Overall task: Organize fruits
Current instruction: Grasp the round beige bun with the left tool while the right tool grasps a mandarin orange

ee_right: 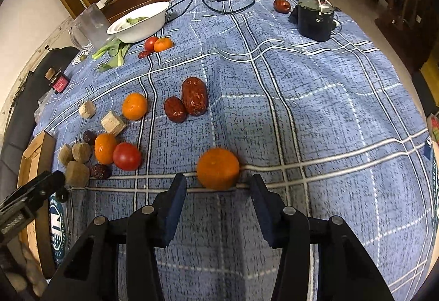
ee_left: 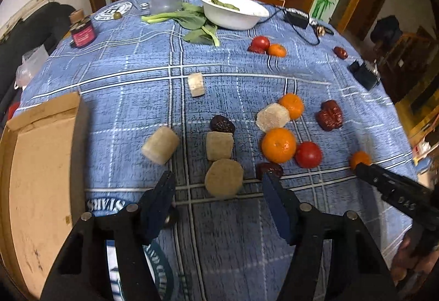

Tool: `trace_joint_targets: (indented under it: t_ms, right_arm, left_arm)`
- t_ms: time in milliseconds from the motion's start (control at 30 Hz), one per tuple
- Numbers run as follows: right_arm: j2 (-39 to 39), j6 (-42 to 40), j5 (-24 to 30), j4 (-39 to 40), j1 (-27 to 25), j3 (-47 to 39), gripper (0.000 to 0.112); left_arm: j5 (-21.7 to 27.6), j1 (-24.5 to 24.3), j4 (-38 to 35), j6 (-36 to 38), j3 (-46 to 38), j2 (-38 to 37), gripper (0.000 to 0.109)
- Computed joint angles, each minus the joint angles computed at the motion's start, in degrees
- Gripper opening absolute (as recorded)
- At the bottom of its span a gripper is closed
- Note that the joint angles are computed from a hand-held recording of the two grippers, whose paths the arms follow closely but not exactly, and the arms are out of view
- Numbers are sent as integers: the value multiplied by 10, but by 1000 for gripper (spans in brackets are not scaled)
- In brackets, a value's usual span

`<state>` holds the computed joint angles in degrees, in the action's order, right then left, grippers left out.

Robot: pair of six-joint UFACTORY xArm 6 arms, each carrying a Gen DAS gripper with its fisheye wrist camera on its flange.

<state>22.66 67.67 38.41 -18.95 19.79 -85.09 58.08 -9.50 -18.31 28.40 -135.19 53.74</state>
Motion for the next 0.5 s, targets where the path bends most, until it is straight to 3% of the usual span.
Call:
trace_joint_targets:
  t_ms: [167,233,267,400,500]
  right_arm:
    - [22,-20,14,3,-1,-28,51]
    - [31,-25,25,2,0,-40,51]
    - [32,-23,27,1,0,-41,51]
    - [43,-25,47,-12,2,-60,36]
    - [34,-23,31,-10,0,-44,35]
  left_arm:
    - [18,-7,15,2,-46,37,63]
    - [31,-8,17,2,-64,50,47]
    - [45,-9,21,-2,-84,63,32]
    - [45,-6,16,-8,-79,61,31]
    - [28,-3,4,-8,-41,35,31]
